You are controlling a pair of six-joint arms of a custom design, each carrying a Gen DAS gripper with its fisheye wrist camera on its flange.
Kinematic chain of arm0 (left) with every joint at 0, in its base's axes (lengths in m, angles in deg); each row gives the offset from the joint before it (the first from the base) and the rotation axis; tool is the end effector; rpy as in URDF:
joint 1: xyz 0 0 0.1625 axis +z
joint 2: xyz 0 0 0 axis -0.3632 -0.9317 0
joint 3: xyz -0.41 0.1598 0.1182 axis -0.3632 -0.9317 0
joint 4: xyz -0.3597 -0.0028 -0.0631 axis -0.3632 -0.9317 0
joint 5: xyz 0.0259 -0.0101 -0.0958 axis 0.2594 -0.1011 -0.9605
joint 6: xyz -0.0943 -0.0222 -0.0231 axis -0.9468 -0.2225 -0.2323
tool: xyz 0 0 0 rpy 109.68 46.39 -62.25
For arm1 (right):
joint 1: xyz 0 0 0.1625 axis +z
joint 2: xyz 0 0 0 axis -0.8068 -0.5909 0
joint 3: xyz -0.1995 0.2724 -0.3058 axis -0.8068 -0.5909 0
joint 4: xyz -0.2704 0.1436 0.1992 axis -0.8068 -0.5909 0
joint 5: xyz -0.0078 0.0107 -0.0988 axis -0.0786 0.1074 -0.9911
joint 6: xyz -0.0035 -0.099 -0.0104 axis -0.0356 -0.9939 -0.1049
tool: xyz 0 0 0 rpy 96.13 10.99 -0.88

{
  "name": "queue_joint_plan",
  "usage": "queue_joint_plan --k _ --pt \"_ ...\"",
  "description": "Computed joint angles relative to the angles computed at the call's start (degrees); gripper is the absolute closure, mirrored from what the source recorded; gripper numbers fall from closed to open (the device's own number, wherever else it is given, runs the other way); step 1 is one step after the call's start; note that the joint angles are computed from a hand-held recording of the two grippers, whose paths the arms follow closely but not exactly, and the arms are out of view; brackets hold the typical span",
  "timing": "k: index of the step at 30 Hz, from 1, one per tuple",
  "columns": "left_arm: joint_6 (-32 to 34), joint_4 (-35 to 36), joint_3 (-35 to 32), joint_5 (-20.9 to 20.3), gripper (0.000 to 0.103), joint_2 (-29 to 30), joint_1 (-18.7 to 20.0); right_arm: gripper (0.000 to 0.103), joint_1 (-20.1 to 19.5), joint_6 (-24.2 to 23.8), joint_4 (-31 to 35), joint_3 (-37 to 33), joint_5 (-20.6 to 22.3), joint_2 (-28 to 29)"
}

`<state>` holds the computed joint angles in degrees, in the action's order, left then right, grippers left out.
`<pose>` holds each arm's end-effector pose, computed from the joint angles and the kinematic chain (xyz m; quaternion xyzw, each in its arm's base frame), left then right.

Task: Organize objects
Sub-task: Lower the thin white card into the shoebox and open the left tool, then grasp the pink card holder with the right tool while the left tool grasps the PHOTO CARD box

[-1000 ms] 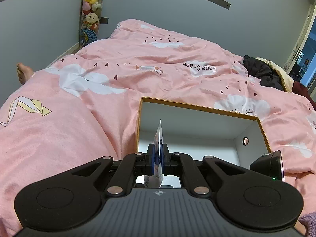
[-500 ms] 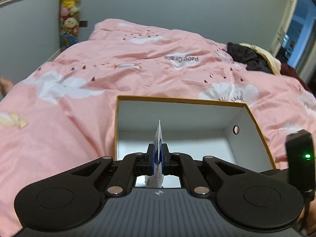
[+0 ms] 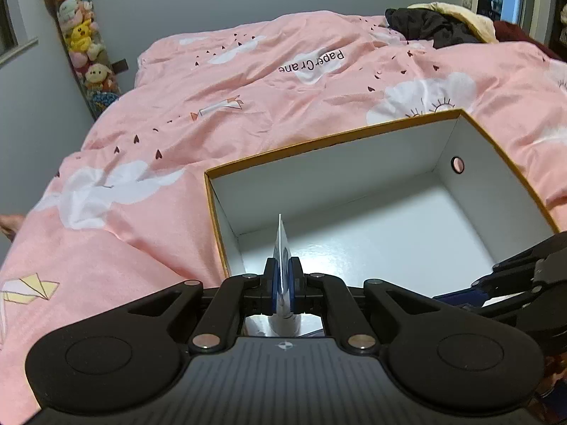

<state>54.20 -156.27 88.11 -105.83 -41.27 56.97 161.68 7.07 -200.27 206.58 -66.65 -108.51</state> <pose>-0.3224 -0.4754 0.1850 0.3970 0.8490 -0.1902 0.2924 0.2242 -0.4160 0.2305 0.1002 -0.9501 0.2042 0.2133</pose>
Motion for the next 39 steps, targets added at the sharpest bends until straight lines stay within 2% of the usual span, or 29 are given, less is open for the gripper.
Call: queue_joint_plan --k 2,5,9,13,17,22,23,26,32,36,39 --pt "0.01 0.34 -0.29 0.06 0.097 0.12 0.05 0.080 0.08 0.13 -0.02 0.01 -0.04 0.00" --pt "-0.39 0.34 -0.39 2.82 0.097 0.92 -0.40 0.080 0.25 -0.12 -0.20 0.15 0.04 -0.11" --pt "-4.95 4.11 -1.68 3.71 0.097 1.49 0.03 0.080 0.26 -0.17 -0.33 0.34 -0.05 -0.10" --pt "-6.63 6.06 -1.19 4.89 0.097 1.80 -0.51 0.080 -0.03 0.10 -0.35 0.57 -0.11 -0.19" --pt "-10.19 9.07 -1.19 7.49 0.094 2.20 -1.59 0.080 -0.09 0.23 -0.30 0.54 -0.11 -0.11" --pt "-12.77 11.58 -1.70 7.07 0.094 1.89 -1.54 0.076 0.26 -0.14 -1.02 0.75 -0.03 -0.07" --pt "-13.00 11.52 -1.56 6.98 0.091 1.60 -1.54 0.075 0.37 -0.16 -1.25 0.84 -0.15 -0.11" --pt "-13.06 9.27 -0.17 6.54 0.084 0.19 -2.11 0.072 0.77 -0.54 -2.42 1.35 -0.35 -0.41" --pt "-15.60 5.18 3.95 6.03 0.081 -5.05 -5.83 0.068 3.36 -4.17 -7.60 3.66 0.70 -1.82" --pt "-20.09 6.03 6.94 4.62 0.081 -9.88 -8.57 0.068 5.95 -5.64 -13.25 6.44 1.22 -2.77" --pt "-24.62 8.87 8.80 2.78 0.081 -13.05 -9.86 0.068 7.62 -6.53 -14.37 8.06 2.61 -3.96"
